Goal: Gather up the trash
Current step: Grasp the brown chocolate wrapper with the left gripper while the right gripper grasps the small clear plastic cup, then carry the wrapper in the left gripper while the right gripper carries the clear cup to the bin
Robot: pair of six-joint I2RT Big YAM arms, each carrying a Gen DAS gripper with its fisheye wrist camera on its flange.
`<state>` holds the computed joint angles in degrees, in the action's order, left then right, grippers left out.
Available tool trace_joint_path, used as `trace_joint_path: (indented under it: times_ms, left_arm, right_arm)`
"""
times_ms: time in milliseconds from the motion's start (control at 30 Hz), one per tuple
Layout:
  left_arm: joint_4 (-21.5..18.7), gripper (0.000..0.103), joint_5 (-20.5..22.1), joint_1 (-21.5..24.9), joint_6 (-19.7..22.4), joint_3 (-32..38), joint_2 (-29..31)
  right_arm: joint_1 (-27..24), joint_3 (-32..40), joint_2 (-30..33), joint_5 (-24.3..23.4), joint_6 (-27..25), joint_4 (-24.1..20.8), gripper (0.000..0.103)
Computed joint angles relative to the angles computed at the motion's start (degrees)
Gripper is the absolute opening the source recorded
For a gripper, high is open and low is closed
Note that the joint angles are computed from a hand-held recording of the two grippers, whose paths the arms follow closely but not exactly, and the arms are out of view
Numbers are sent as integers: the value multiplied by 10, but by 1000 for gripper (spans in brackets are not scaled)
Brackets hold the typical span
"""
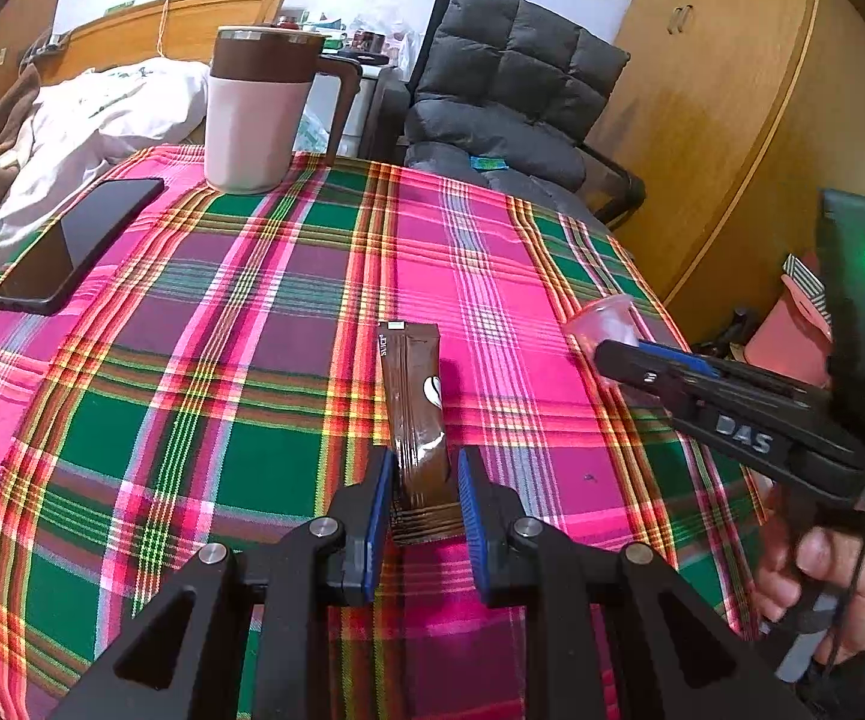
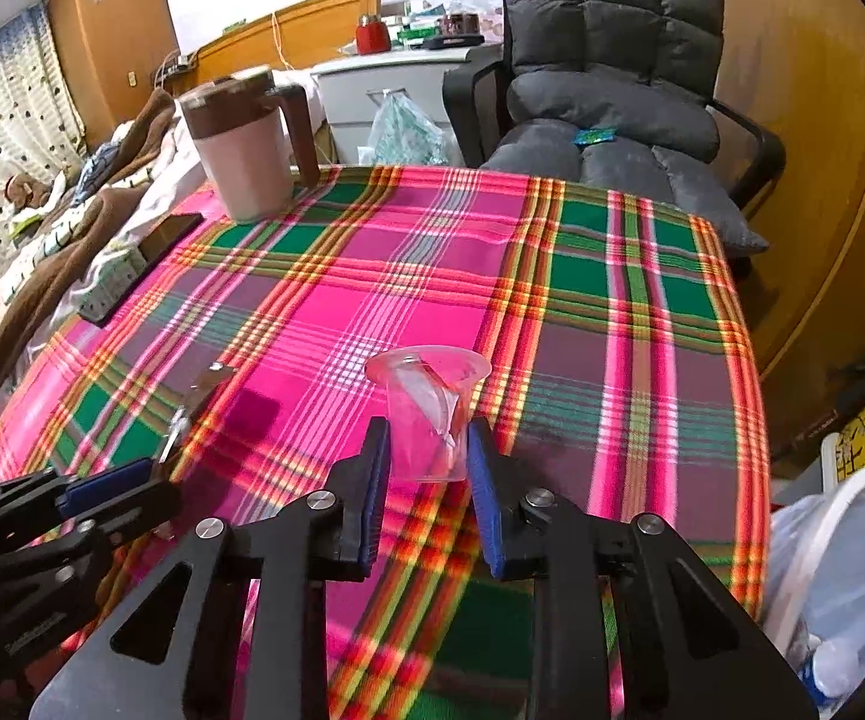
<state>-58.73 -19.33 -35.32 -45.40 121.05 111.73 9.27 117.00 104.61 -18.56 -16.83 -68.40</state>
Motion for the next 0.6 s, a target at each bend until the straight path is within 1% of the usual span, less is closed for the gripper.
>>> trace_joint_path:
  times_ms: [133,400,600]
  left_arm:
    - [-8,23,-1,-7,1,13,5]
    - [-40,23,-17,-33,7,63,19]
    - [-66,23,-29,-53,15,103,30]
  right_arm:
    - [-10,-30,-30,-15,3,8,28]
    - [-25,-73,-74,-34,8,19,28]
    - [-43,-110,-112,-50,16,35,28]
